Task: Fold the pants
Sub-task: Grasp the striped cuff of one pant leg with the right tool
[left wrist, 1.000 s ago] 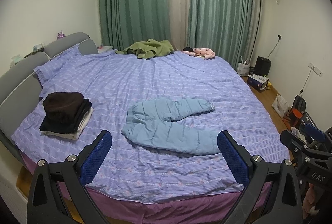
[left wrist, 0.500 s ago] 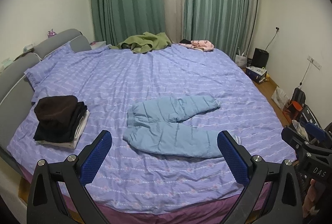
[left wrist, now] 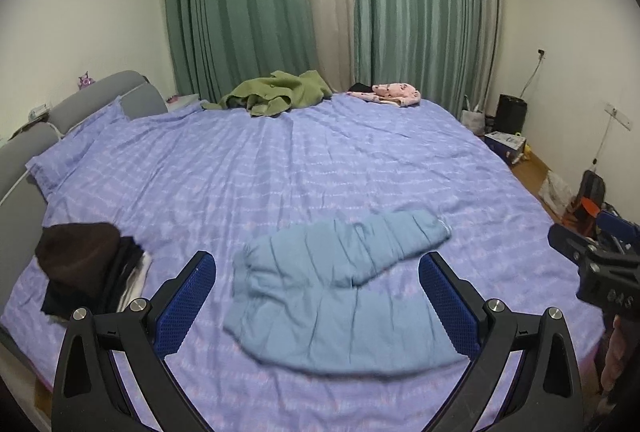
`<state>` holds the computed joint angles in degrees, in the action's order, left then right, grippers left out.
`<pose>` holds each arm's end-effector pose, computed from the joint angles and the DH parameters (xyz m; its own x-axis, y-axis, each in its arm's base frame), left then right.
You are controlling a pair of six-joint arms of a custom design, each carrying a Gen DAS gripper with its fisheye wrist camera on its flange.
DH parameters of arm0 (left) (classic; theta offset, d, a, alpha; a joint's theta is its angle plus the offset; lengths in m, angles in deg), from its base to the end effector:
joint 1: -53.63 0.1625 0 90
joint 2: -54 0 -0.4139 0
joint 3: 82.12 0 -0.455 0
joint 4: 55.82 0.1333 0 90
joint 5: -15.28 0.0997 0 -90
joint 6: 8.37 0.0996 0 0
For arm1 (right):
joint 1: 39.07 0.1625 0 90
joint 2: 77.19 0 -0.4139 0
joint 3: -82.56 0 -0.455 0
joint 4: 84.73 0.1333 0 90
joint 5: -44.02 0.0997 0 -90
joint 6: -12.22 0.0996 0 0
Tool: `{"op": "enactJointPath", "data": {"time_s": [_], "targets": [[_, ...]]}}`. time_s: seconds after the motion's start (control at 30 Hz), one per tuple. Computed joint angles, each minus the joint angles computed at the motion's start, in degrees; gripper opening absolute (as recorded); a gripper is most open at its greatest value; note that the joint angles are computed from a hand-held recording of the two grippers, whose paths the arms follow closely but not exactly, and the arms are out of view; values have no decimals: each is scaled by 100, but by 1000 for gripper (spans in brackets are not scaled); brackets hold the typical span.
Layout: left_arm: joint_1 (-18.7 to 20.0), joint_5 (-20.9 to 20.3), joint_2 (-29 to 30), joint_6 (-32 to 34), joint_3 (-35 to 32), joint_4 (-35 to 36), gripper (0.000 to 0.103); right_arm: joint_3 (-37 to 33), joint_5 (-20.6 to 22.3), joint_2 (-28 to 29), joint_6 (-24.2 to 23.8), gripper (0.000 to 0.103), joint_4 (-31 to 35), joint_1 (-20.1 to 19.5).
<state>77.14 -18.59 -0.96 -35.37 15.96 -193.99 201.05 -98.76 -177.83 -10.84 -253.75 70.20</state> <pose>-0.5318 -0.4669 0.1439 -0.6725 0.2490 -0.6970 0.6825 0.5728 -0.4539 0.2020 -0.4141 0.4881 -0.6749 0.2439 0.6965 -0.4603 0.5986 -0.6556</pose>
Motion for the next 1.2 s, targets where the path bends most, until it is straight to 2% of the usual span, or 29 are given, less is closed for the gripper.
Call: {"op": "enactJointPath", "data": {"time_s": [0.13, 0.3, 0.37, 0.53, 0.6, 0.83, 1.03, 1.07, 1.1, 1.13, 1.17, 1.2], "targets": [[404, -125, 883, 811, -614, -799, 103, -425, 639, 472, -313, 103, -316, -767], [858, -313, 1925, 1377, -1556, -1082, 103, -945, 1320, 1058, -379, 103, -337, -1647], [1029, -375, 2339, 1499, -1963, -1034, 103, -1171, 1717, 1288, -266, 102, -150, -2041], [1391, -521, 3159, 1618, -2835, -704, 103, -1875, 2305, 1941, 235, 90, 548, -2776], [1527, -618, 3428, 1634, -3155, -555, 103, -2182, 2494, 2201, 422, 80, 836, -3018], [1816, -703, 4061, 1475, -3969, 85, 103, -3017, 2870, 2872, 1287, 73, 1660, -3526], [1885, -795, 4176, 1261, -4125, 295, 103, -3518, 3444, 3264, 2125, 69, 2401, -3872], [1887, -803, 4166, 1248, -4100, 312, 103, -3537, 3401, 3298, 2133, 58, 2384, -3863], [1886, -799, 4153, 1224, -4078, 334, 103, -3546, 3383, 3307, 2024, 41, 2375, -3829], [1882, -800, 4131, 1204, -4045, 342, 103, -3522, 3371, 3288, 1898, 32, 2348, -3795], [1878, -815, 4108, 1237, -3998, 277, 103, -3434, 3294, 3237, 1675, 28, 2164, -3728], [1869, -798, 4082, 1269, -3941, 216, 103, -3323, 3042, 3208, 1391, 28, 1806, -3628]]}}
